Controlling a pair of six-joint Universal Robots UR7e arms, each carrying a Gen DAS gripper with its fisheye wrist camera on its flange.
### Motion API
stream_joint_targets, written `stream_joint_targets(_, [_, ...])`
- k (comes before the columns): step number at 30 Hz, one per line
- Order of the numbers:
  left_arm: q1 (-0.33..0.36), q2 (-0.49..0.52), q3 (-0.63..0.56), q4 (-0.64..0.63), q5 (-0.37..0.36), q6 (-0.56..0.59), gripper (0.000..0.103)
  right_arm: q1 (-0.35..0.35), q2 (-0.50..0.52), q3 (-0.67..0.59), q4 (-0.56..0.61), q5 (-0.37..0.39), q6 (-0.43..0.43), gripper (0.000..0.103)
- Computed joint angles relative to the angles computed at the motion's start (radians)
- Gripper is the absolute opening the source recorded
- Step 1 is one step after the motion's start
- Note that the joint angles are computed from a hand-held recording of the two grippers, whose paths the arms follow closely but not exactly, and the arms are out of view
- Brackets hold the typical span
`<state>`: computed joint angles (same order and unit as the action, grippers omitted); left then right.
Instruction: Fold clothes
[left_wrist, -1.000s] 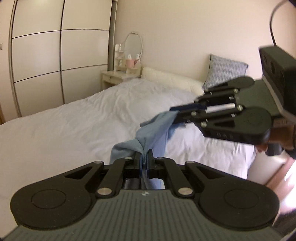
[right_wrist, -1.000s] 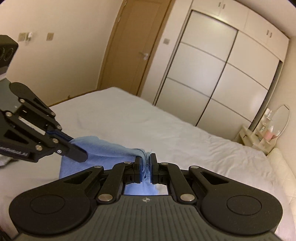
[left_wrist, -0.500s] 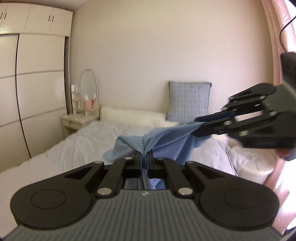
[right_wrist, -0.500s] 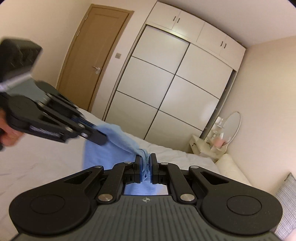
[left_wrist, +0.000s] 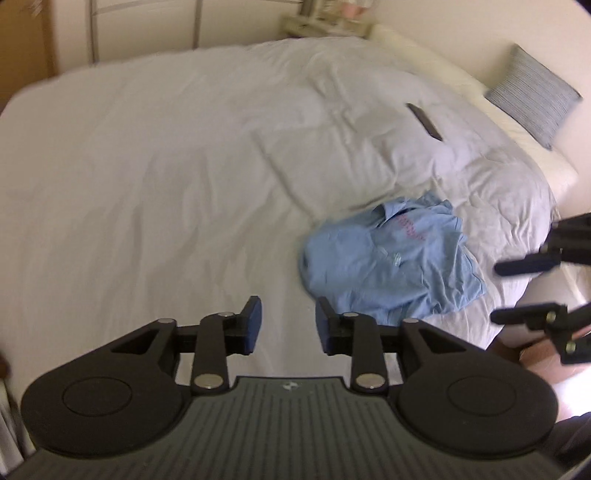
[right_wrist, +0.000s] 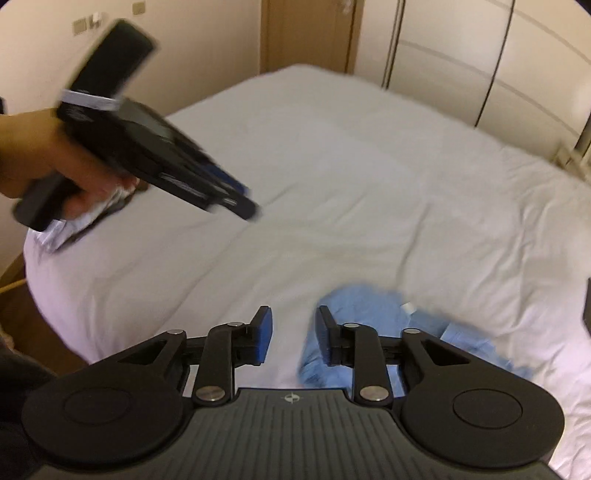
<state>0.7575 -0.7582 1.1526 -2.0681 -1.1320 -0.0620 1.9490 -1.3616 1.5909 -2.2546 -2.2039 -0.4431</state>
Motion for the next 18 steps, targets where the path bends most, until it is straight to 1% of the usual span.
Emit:
stream_joint_targets(1, [0.001,-0.003,0.019,-0.01,-0.007,-0.011,0.029,-0.01,-0.003,-0.009,0.01,-0.009,-0.006,0.042])
stream_joint_targets(2, [0.001,-0.006,0.038,-0.019,-0.014,-0.022,0.029,-0.02,-0.006,-0.019,0.019,-0.017,-0.012,0.047])
stream_joint_targets(4, [0.001,0.021,0.039,-0.043,-0.036,-0.009,0.034,-0.039,-0.02,-0.026,0.032,-0.037,-0.024,0.05])
stream_joint_targets(5, [0.0,0.042,0.03,-0.054,-0.049,0.005,0.035,-0.041,-0.062,0.016,0.033,-0.06,-0.028,0.051])
stream_joint_targets(6, [-0.004,0.065,0.02,-0.068,-0.061,0.024,0.036,-0.056,-0.071,0.017,0.025,-0.077,-0.05,0.052])
stream_joint_targets(7, [-0.013,0.089,0.014,-0.085,-0.07,0.051,0.039,-0.077,-0.08,0.002,0.034,-0.089,-0.074,0.054])
stream_joint_targets(9, [-0.034,0.136,0.005,-0.118,-0.08,0.101,0.044,-0.137,-0.076,-0.041,0.036,-0.101,-0.144,0.054])
stream_joint_targets(10, [-0.046,0.172,-0.011,-0.131,-0.081,0.138,0.048,-0.157,-0.07,-0.036,0.016,-0.105,-0.176,0.054])
stream_joint_targets(11, [-0.058,0.204,-0.024,-0.139,-0.076,0.184,0.049,-0.18,-0.065,-0.036,-0.001,-0.107,-0.21,0.054])
stream_joint_targets(14, [-0.095,0.311,-0.075,-0.138,-0.034,0.298,0.049,-0.281,-0.068,-0.093,0.019,-0.058,-0.342,0.054])
stream_joint_targets(16, [-0.108,0.389,-0.125,-0.118,-0.016,0.306,0.049,-0.351,-0.05,-0.14,0.048,-0.018,-0.424,0.054])
stream_joint_targets(18, [-0.114,0.459,-0.188,-0.064,0.005,0.288,0.049,-0.405,-0.026,-0.182,0.07,0.022,-0.52,0.054])
